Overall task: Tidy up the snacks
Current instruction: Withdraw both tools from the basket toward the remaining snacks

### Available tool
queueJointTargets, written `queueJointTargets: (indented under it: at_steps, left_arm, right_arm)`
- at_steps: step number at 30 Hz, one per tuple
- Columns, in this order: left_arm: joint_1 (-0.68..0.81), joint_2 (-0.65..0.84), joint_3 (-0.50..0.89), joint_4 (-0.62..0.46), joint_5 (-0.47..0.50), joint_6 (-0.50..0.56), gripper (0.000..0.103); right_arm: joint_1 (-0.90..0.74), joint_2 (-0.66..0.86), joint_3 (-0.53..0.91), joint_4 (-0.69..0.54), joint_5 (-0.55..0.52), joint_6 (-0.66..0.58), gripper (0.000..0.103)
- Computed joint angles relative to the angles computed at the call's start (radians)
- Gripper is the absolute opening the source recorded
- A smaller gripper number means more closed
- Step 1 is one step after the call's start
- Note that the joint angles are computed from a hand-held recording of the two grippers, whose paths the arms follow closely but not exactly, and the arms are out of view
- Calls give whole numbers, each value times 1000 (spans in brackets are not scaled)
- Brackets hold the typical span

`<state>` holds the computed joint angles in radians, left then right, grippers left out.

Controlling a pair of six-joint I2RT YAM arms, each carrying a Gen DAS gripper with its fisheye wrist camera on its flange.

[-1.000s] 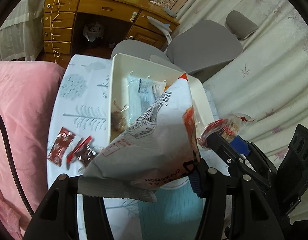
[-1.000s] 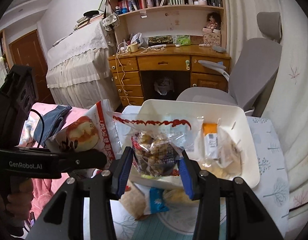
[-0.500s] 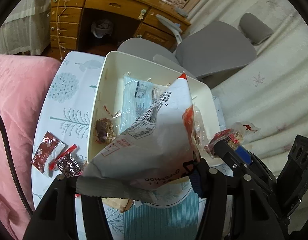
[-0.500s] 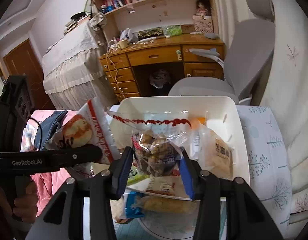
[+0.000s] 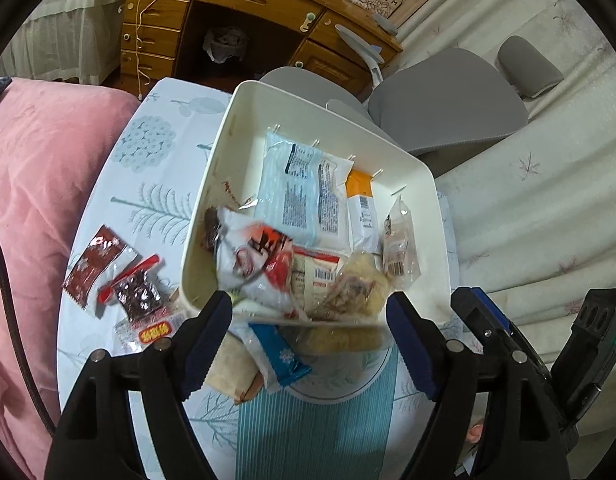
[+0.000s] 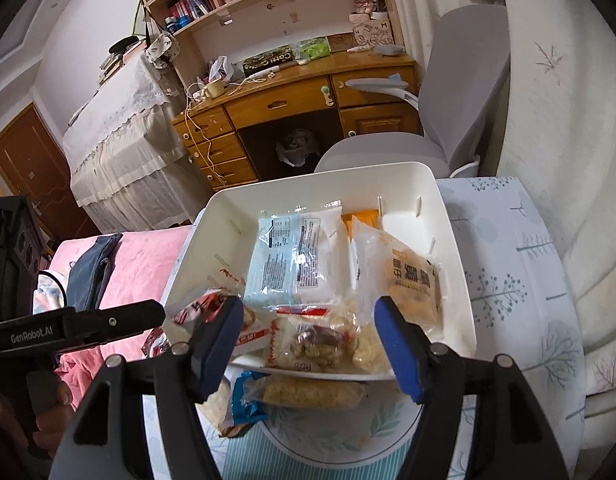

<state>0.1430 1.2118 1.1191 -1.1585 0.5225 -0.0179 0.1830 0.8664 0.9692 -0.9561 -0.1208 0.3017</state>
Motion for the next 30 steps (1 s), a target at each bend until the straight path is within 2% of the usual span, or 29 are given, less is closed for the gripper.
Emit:
queueJointTargets:
  at_steps: [6, 11, 19, 24, 30]
  left_arm:
    - [54, -64, -37, -77, -8, 59, 82]
    - [115, -105, -83, -159, -38, 141, 83]
    - [221, -157, -197, -219, -90, 241, 83]
    - [272, -165, -268, -212, -129, 242, 83]
    - [280, -151, -328, -167, -153, 183, 83]
  right_arm:
    - [56, -59, -6, -57, 7, 68, 69]
    - [129, -120, -36, -105, 15, 170, 69]
    - [313, -189, -80, -171, 118, 358, 69]
    - [401, -220, -119, -204, 144, 463, 69]
    - [343, -245, -183, -200, 45, 507, 69]
